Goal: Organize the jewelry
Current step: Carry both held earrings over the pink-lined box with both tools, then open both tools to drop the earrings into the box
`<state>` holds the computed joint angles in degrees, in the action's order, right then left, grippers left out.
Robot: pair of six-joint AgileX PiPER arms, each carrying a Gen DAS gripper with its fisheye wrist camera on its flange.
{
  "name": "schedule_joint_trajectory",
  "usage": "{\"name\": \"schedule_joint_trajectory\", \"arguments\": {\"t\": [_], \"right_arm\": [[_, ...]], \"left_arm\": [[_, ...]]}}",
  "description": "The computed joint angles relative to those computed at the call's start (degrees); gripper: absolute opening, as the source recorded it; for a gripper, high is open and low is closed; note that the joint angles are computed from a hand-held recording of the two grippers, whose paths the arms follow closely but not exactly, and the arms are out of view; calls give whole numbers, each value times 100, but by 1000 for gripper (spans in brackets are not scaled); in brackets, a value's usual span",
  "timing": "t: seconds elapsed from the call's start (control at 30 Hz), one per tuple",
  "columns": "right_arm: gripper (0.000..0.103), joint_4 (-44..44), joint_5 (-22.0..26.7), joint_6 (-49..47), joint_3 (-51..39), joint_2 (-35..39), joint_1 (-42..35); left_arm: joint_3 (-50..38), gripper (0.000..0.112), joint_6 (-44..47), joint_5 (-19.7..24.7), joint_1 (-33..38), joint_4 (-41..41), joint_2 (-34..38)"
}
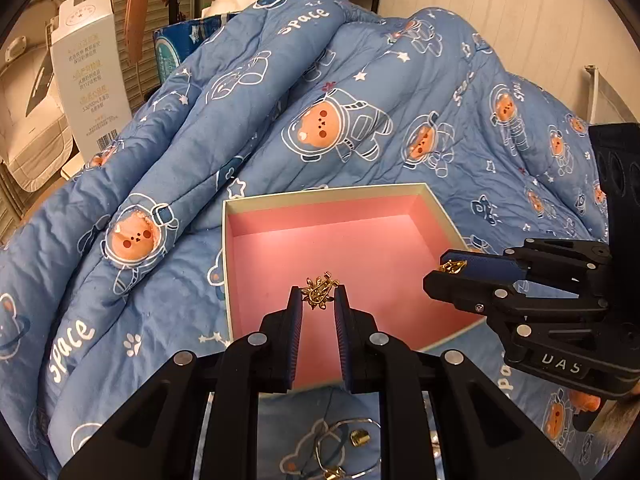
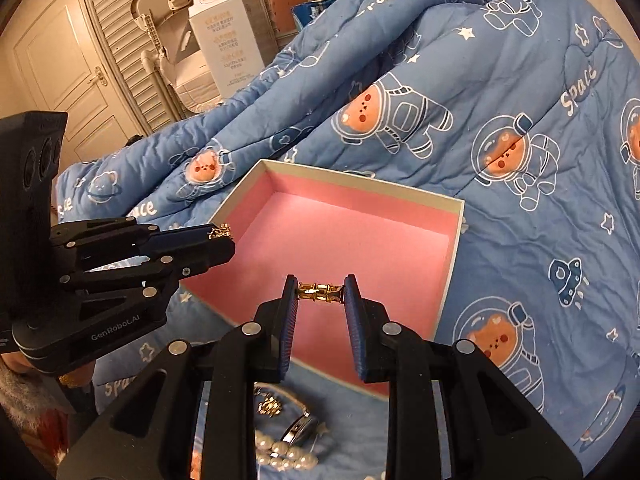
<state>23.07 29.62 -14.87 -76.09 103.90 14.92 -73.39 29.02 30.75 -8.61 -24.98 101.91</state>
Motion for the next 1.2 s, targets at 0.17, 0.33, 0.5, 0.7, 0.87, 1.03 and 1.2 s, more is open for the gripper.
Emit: {"name": "schedule_joint_trajectory", "arguments": {"t": [0.17,0.33,0.5,0.7,0.87,1.03,1.2], "right_arm": [[24,-408,442,505,-1038,846,-130],[24,-770,1019,871,-2077,1591,-199],[24,-1240,1512,1142,-2902,2119,-149],[24,-1495,1771,1202,-3374,2362,-117],[25,-2004,1845,1334,-3479,2434,47],[33,-2422,1785,1546,-3432,2429,199],[53,-2631,1301,1589,-2957,2048,205]], "left_arm": [[-839,16,-636,327,-90,611,715],[-1248,16,-883,408,-192,927,1121],[-1487,16,-944,475,-275,1160,1362],[-1551,16,-986,450,-342,1263,1475],[-1492,19,-914,391,-400,1263,1458],[-1116,45,-1381,-99,-588,1988,1244],[-600,72,-1344,-556,-590,2303,770]]}}
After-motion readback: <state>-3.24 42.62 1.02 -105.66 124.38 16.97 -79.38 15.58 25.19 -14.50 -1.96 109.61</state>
